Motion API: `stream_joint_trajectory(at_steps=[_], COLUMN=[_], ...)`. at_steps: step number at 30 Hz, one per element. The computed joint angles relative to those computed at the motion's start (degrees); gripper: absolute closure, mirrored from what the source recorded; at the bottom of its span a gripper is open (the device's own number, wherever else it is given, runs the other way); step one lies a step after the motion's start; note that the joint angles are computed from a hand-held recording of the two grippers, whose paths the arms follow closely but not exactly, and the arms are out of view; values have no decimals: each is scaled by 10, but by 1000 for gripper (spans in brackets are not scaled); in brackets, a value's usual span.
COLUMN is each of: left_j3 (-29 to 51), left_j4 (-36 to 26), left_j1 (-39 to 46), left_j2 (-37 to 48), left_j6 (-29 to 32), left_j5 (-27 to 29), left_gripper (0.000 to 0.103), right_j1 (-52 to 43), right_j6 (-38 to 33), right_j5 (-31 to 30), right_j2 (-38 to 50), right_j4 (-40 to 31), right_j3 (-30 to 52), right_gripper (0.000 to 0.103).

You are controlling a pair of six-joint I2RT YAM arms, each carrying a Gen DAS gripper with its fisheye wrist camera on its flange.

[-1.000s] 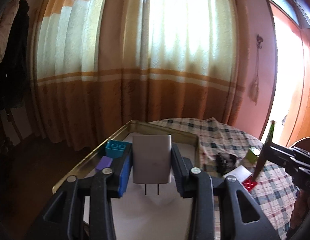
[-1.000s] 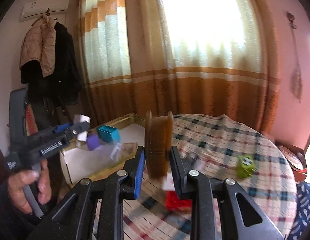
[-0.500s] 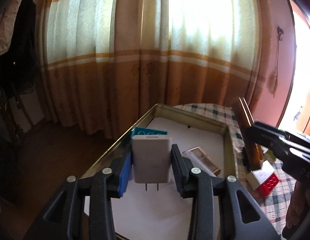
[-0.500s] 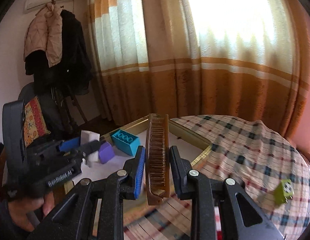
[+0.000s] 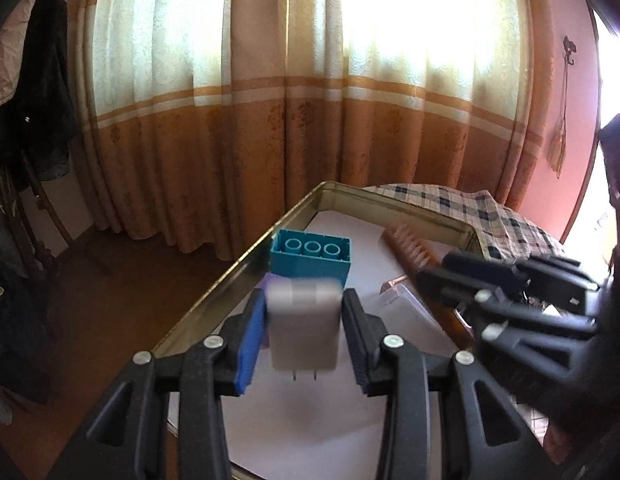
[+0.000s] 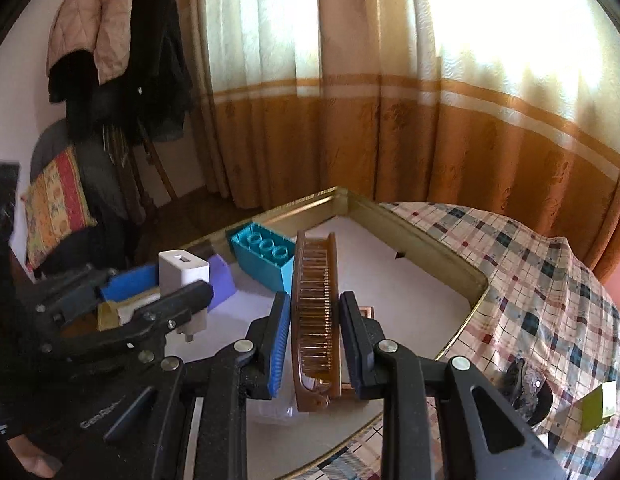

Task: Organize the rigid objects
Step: 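Release the white charger into the tray while the right gripper drops the comb beside it, then grasp the red Lego brick with the right gripper while the left reaches the white card box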

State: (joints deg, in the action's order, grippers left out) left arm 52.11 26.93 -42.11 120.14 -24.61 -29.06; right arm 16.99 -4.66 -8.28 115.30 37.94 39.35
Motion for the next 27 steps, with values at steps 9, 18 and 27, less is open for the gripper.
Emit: stream_joint_trajectory(at_steps=[9, 18, 27], left_j3=[-28, -10, 68], left_j4=[32, 25, -37], left_j1=[-11, -89, -129], left_j2=[-23, -13, 32], left_j6=[-30, -47, -35], left_j5=[-29, -38, -35], left_gripper=[11, 3, 0], right_j1=[-61, -255, -296], right_j6=[11, -31, -56], right_j5=[-30, -87, -106], right_j2=[-65, -113, -61], right_j4=[97, 118, 51], right_j3=[-132, -241, -201], right_gripper=[47, 33, 31])
